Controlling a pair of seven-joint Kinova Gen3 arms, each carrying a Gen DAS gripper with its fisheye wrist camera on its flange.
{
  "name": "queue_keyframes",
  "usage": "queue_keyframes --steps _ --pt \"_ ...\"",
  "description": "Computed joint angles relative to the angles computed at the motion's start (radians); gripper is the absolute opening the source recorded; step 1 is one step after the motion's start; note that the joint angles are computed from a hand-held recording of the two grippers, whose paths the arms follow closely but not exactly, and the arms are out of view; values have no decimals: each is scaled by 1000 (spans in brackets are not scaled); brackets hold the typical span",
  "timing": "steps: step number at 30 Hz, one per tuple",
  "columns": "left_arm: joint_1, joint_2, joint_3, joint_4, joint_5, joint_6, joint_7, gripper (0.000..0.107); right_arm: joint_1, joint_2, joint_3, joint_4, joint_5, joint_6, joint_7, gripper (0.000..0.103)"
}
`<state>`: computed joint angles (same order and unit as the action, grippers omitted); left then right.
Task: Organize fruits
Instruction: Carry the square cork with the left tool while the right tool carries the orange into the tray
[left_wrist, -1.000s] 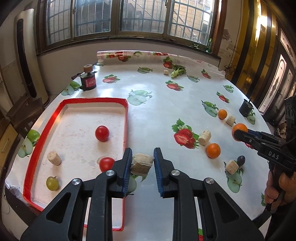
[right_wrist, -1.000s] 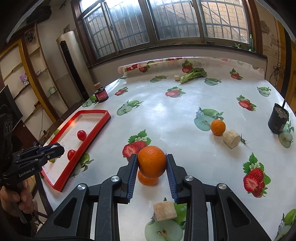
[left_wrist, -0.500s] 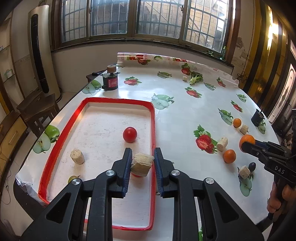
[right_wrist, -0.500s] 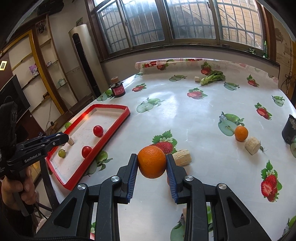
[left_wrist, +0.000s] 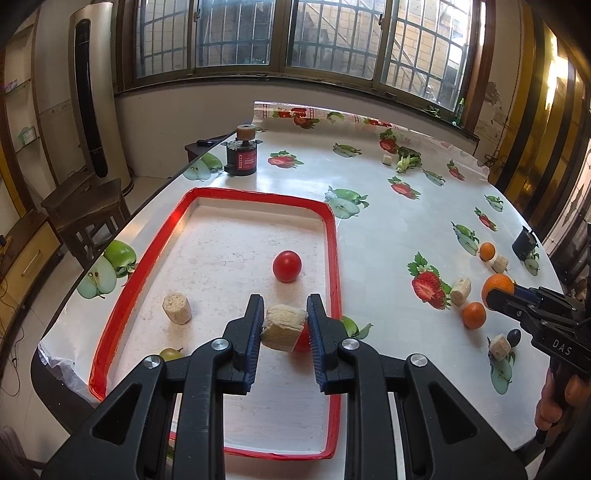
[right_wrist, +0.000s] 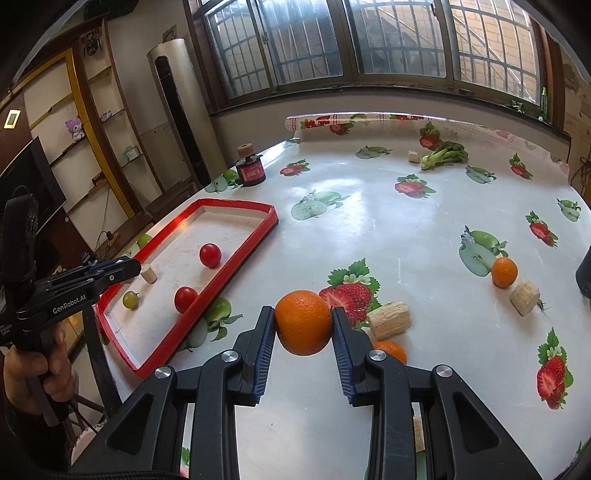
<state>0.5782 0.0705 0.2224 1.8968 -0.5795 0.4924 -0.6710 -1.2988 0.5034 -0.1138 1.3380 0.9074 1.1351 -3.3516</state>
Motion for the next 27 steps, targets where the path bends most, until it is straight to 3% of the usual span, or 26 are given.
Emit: queue_keyframes --steps 20,27 --pt "-16 16 -19 -10 -12 26 -8 21 20 57 57 -89 -47 -93 124 31" --pt "-49 19 -30 -14 60 7 -84 21 32 85 80 -145 -74 -119 193 31"
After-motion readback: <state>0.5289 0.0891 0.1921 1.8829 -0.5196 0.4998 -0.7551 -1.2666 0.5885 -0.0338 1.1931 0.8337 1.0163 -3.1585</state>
